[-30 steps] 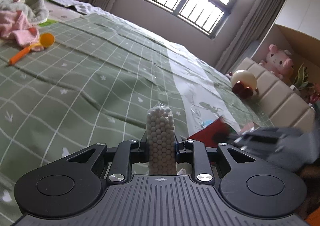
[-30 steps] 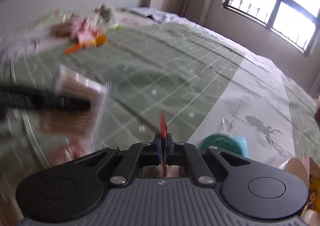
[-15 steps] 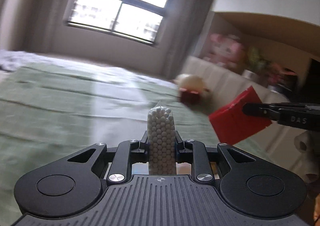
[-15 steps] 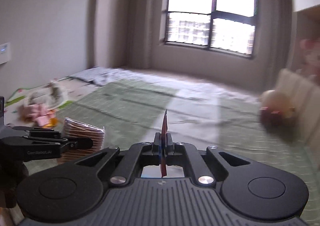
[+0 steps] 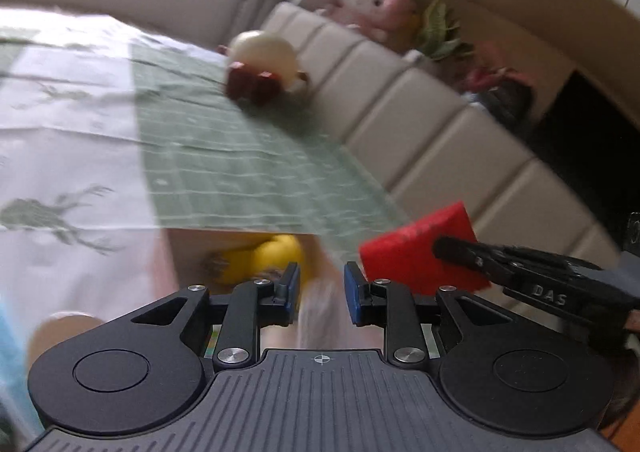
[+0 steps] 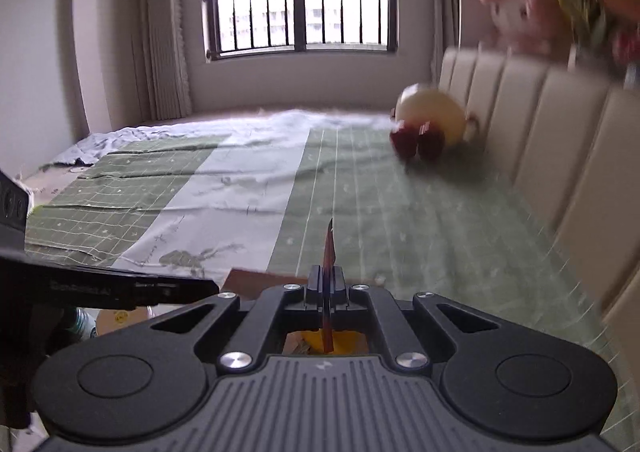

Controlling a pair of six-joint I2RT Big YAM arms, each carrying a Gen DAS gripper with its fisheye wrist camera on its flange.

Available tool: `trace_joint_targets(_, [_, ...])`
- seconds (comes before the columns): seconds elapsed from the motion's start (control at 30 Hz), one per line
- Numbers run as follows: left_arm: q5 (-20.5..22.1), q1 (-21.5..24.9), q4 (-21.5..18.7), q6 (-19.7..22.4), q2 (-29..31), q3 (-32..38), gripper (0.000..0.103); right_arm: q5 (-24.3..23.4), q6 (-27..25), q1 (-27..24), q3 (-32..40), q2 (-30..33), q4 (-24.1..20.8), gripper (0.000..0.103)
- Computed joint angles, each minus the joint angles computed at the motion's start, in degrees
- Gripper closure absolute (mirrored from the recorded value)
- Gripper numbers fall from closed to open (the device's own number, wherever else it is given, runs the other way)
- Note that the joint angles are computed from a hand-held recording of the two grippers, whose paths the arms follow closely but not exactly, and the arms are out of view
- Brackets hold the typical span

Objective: Organize soft objects
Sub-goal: 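Carry the swab bag and red card into the pink box and open both grippers, then grasp the small orange wrapped candy with the left gripper and lift it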

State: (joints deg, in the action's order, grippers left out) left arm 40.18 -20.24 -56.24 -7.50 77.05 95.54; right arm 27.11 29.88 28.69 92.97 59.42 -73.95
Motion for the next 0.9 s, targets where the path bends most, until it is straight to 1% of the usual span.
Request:
trace_joint_targets(0.07, [0.36,1.19,1.11,-0.20,-0.12,-0.56,0.076,-5.01,1.14,-1.41,-3.14,-0.62,3.71,0.100])
trace_joint_targets(0.1, [0.23,1.94,1.49,-0.24,-0.45,-0.80,0.076,-8.74,2.14,-2.49,-4.76,-1.19,6.01,0.100])
trace_joint_targets(0.17, [-1.11,3.38,1.75,0.74,-1.32,-0.90,0.076,-18.98,6.06,-5.81,-9.22,-2.84,12.26,0.100])
trace_joint_targets(0.2, [-1.43,4.23,1.36,1.58,-1.48,-0.36,0.076,-22.17,7.73,-6.88,-11.02,-3.46,14.01,0.099])
trace_joint_targets(0.23, [-1.63,5.13,1.25,2.56,-2.36,-0.79,0.076,-22.44,8.95,-7.18,-12.50,-3.71,14.96,0.098])
trace_joint_targets(0.27, [-1.42,6.43,0.92,3.88,-3.55,-1.52,0.076,-19.65,9.39,-6.38,-12.97,-3.53,14.13,0.097])
trace_joint_targets(0.3, [-1.09,7.67,-0.04,5.26,-4.59,-1.69,0.076,-16.12,9.52,-5.05,-12.88,-3.13,12.48,0.092])
trace_joint_targets(0.33, [-0.93,8.91,-1.07,6.94,-5.65,-2.09,0.076,-12.12,9.48,-3.28,-12.52,-2.72,10.39,0.085])
trace_joint_targets(0.37, [-0.60,10.64,-2.10,8.89,-6.76,-2.83,0.076,-7.87,9.39,-1.20,-12.34,-2.49,8.48,0.081])
trace_joint_targets(0.4, [-0.16,12.62,-2.96,10.69,-8.01,-3.75,0.076,-3.16,9.54,1.40,-12.11,-2.36,6.60,0.073])
trace_joint_targets(0.43, [0.50,14.89,-3.78,12.49,-9.14,-4.69,0.076,0.49,9.54,3.62,-11.75,-2.10,5.36,0.065])
trace_joint_targets(0.47, [1.03,17.29,-4.66,14.25,-10.07,-5.57,0.076,3.77,9.76,6.26,-11.54,-2.20,4.23,0.062])
trace_joint_targets(0.53, [0.85,22.02,-6.35,17.53,-11.77,-7.27,0.076,9.36,10.93,11.64,-10.60,-1.73,2.15,0.049])
trace_joint_targets(0.6, [1.36,27.65,-8.02,21.21,-13.20,-9.15,0.076,14.62,12.54,17.25,-9.81,-0.87,-0.25,0.042])
trace_joint_targets(0.7, [2.97,35.84,-10.04,27.33,-14.65,-11.54,0.076,20.30,13.22,24.10,-7.87,2.28,-2.52,0.037])
trace_joint_targets(0.77, [4.65,41.11,-11.95,30.66,-14.87,-12.63,0.076,22.27,12.82,27.97,-7.05,4.66,-2.18,0.032])
trace_joint_targets(0.83, [6.58,45.31,-14.82,32.86,-14.22,-12.95,0.076,22.20,11.60,31.14,-6.10,7.15,-1.13,0.030])
trace_joint_targets(0.9, [7.63,48.92,-15.71,33.77,-14.14,-13.77,0.076,21.55,11.96,33.79,-4.66,10.21,-0.76,0.030])
